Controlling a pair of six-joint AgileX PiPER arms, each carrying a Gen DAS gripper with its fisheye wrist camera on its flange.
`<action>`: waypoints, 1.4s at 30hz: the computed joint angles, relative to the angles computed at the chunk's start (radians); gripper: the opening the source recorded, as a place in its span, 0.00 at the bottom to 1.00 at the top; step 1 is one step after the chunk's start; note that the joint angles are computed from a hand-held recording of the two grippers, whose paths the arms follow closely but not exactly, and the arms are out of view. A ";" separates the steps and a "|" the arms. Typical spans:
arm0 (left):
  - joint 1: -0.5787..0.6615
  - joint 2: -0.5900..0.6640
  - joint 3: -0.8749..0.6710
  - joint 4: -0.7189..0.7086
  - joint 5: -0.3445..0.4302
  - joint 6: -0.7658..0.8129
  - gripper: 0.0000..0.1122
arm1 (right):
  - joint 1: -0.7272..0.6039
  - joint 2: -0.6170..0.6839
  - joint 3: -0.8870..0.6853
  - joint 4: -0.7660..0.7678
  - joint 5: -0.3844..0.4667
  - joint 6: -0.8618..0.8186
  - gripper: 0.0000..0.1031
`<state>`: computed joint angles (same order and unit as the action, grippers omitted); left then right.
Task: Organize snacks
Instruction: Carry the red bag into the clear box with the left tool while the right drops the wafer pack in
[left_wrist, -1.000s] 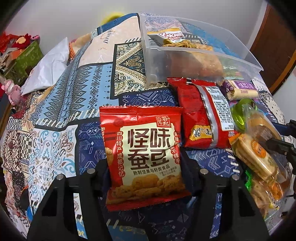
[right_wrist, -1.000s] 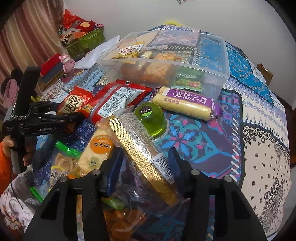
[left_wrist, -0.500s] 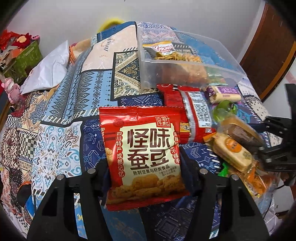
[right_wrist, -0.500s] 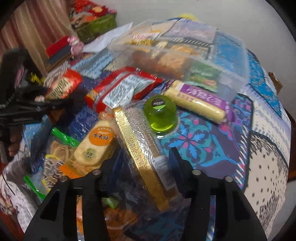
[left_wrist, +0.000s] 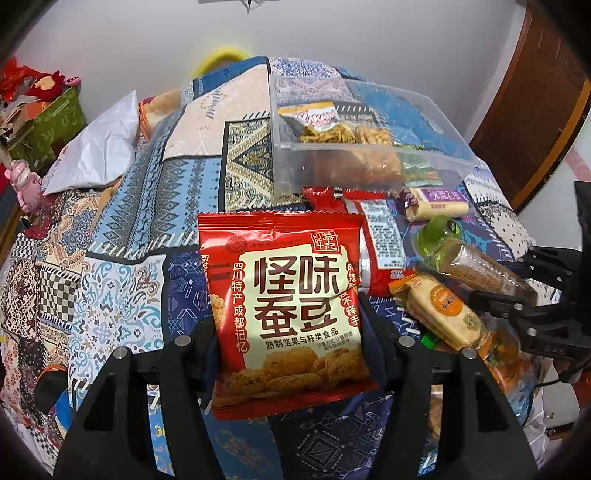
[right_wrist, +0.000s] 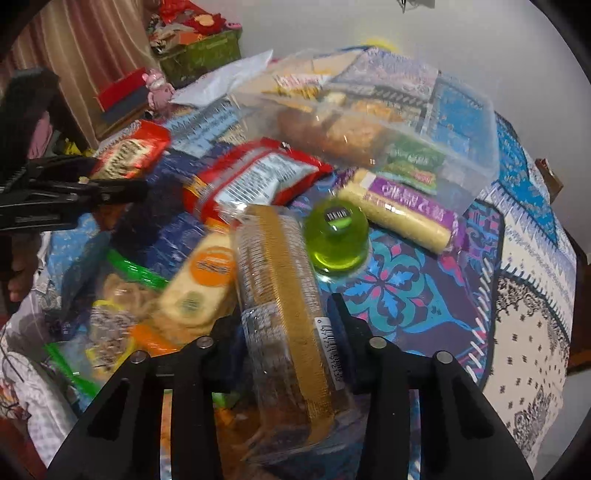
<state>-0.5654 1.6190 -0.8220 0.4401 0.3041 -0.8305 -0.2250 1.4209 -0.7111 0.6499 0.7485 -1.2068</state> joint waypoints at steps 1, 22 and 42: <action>-0.002 -0.005 -0.002 0.006 0.003 -0.008 0.55 | -0.012 -0.019 -0.004 0.007 0.022 -0.001 0.34; -0.026 0.034 -0.292 -0.023 0.071 0.074 0.55 | -0.119 -0.050 -0.178 0.146 0.065 0.083 0.31; 0.067 0.565 -0.954 -0.415 0.242 0.525 0.55 | 0.035 0.340 -0.496 0.125 -0.172 0.273 0.31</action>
